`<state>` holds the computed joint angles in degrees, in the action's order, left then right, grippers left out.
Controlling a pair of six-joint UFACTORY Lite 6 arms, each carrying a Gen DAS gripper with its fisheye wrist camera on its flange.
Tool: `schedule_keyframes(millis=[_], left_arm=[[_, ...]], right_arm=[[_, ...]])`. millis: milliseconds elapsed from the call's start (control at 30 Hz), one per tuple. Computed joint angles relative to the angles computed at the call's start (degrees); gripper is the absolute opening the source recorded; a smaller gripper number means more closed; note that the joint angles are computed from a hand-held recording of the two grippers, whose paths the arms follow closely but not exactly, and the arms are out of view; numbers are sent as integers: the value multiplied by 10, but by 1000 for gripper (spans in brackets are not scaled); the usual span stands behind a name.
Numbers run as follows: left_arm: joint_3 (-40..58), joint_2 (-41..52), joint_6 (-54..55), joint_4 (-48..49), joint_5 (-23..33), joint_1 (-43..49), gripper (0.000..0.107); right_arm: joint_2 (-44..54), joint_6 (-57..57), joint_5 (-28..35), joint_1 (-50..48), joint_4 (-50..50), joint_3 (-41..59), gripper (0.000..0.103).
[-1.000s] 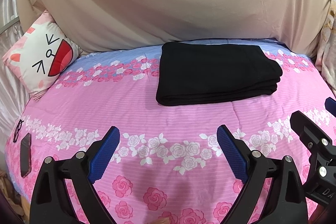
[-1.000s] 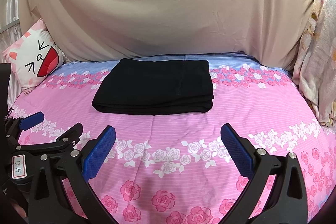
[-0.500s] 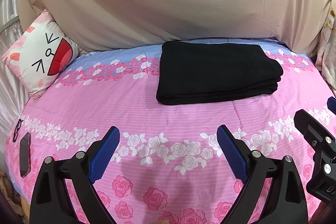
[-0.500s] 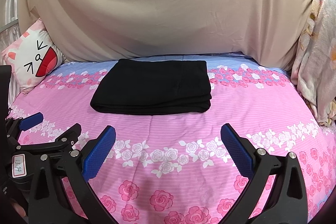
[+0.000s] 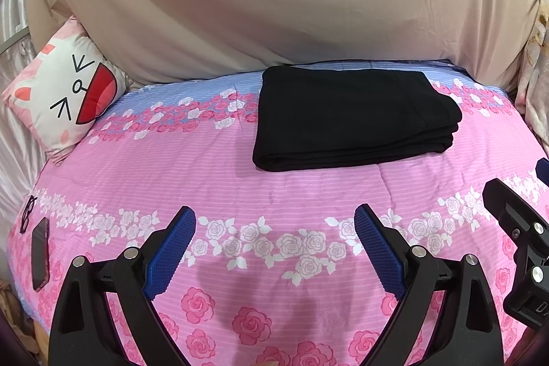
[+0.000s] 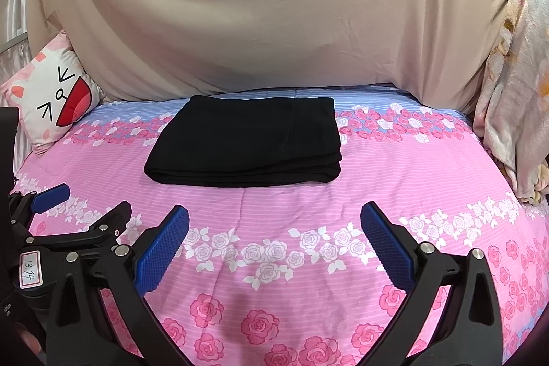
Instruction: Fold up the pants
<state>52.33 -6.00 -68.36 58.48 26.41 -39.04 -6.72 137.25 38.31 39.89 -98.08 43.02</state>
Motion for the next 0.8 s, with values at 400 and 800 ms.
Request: schedule_keyframes(millis=[400, 800], left_arm=[[-3, -3, 16, -6, -15, 15, 92], [2, 1, 16, 4, -53, 23, 92]], right_arm=[[6, -1, 4, 2, 6, 3, 98], [6, 0, 4, 1, 8, 1, 98]])
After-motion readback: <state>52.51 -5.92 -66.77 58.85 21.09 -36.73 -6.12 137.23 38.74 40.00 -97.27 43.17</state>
